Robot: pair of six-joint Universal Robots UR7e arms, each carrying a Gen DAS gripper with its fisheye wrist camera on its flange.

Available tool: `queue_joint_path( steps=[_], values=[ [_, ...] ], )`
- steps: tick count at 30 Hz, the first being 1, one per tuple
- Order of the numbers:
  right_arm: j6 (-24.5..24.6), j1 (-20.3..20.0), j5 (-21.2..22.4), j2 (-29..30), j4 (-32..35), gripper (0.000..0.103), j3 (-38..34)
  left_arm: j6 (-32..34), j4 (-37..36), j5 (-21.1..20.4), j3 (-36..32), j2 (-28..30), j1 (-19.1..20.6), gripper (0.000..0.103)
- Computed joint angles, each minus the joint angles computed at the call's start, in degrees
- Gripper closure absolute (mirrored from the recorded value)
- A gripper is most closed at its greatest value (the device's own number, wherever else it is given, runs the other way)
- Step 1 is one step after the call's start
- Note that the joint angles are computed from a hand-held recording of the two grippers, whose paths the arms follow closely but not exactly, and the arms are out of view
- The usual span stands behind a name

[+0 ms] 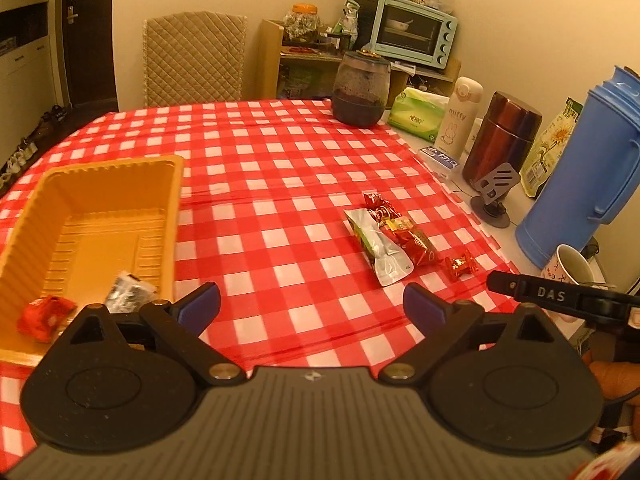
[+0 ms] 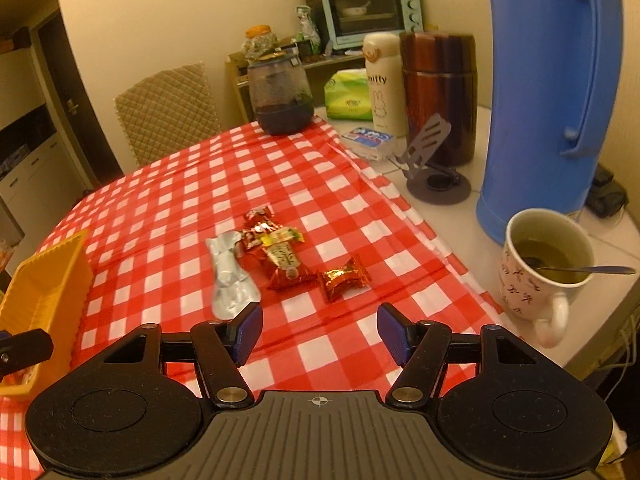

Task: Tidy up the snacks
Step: 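Move both open tools from the tray toward the remaining snack pile, then grasp the small red-wrapped candy with the right tool while the left tool grasps the green-printed clear packet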

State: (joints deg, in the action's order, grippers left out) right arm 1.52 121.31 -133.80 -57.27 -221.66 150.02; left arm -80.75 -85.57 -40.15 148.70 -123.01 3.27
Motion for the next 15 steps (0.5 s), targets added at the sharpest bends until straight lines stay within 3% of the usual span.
queue_joint_path(
  steps=[3,7,11,15],
  values=[
    [-2.42,-3.82,3.16,1.45,-2.7,0.053,-0.55,4.84,-7.92,1.39,1.35,2.91,4.01,0.006],
    [-4.68,-8.72,6.7,3.25,-4.53,0.059,-1.84,10.82,-18.47,2.56,2.99,6.75,8.75,0.006],
    [-3.34,-12.73,9.67,3.76,-3.0,0.061,-3.44,15.76,-27.42,3.19,4.27,10.07,12.47,0.006],
    [-3.06,-14.12,10.14,4.78,-2.23,0.061,-5.5,19.75,-34.84,3.43,5.08,13.06,15.55,0.006]
  ],
)
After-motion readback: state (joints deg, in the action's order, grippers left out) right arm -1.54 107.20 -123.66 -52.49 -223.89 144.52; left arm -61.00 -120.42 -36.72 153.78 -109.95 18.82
